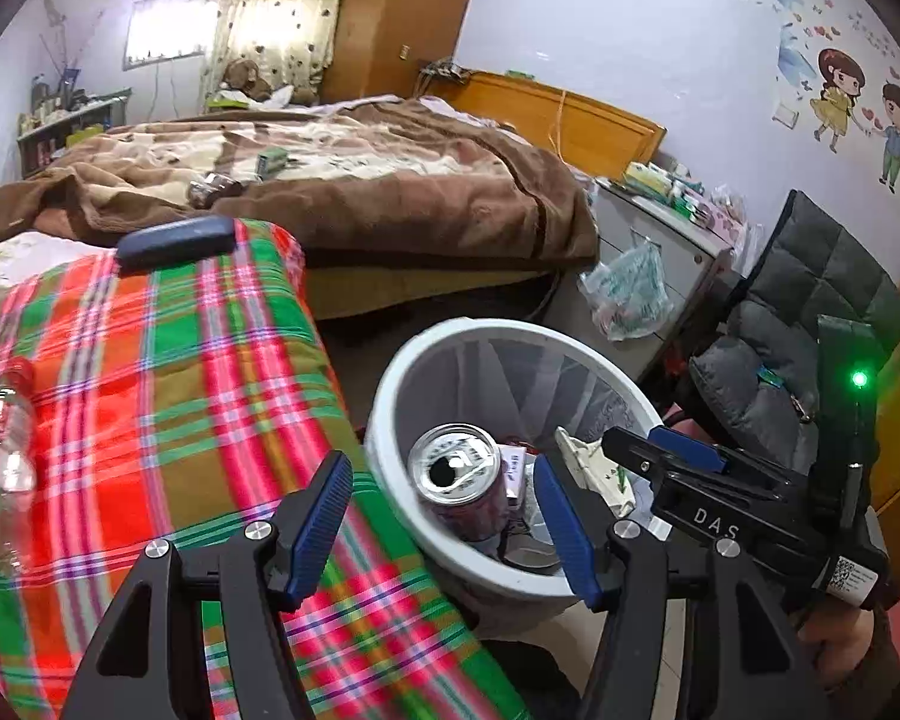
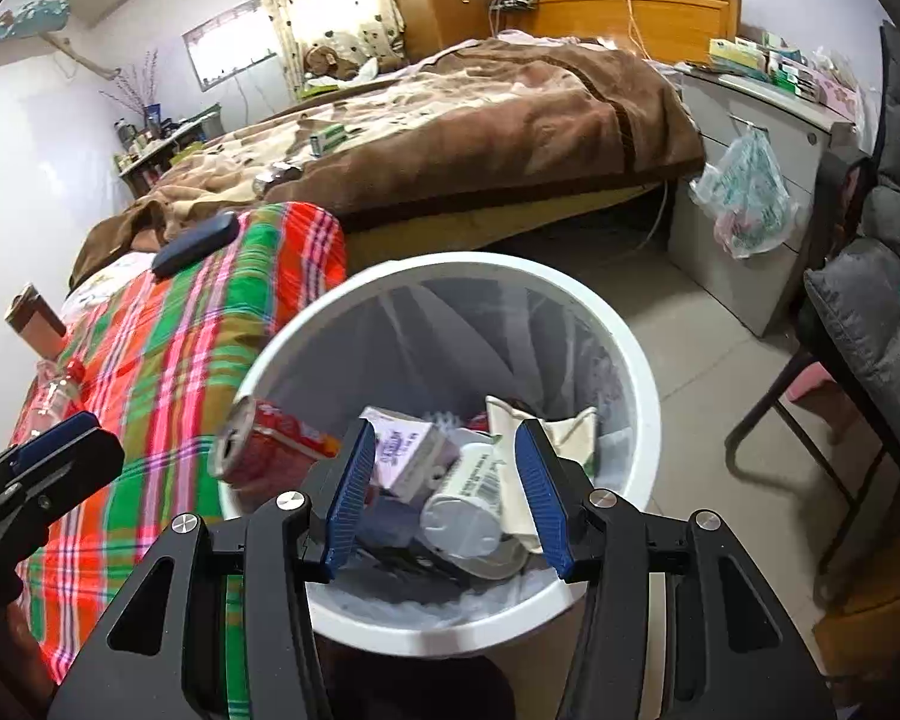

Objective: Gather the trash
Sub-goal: 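Open both grippers to drop the can and paper cup into the bin, then withdraw both open grippers from the bin toward the bottle and small cup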

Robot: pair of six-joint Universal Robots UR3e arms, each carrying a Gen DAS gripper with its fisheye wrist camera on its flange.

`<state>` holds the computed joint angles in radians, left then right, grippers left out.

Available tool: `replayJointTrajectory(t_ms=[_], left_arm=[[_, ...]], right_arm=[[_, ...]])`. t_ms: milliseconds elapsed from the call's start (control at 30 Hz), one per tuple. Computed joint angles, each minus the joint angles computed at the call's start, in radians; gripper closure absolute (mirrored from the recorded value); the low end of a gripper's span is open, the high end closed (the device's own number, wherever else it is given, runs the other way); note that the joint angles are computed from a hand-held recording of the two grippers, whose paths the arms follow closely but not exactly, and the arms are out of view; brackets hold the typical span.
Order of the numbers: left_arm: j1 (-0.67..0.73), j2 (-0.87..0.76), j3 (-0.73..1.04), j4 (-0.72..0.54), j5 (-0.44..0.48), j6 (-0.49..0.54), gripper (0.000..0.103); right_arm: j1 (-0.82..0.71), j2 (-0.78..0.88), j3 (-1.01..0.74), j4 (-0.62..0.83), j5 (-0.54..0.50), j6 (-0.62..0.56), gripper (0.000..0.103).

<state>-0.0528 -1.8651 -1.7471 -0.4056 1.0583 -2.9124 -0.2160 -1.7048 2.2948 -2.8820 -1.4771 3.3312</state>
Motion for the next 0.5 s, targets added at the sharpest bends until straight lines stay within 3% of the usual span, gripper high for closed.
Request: replayJointTrajectory(t_ms=[500], left_arm=[[0.247, 0.222, -0.223, 0.005, -0.079, 0.064, 0.040]], right_arm=[[0.164, 0.117, -0.103, -0.059, -0.021, 0.053, 0.053]])
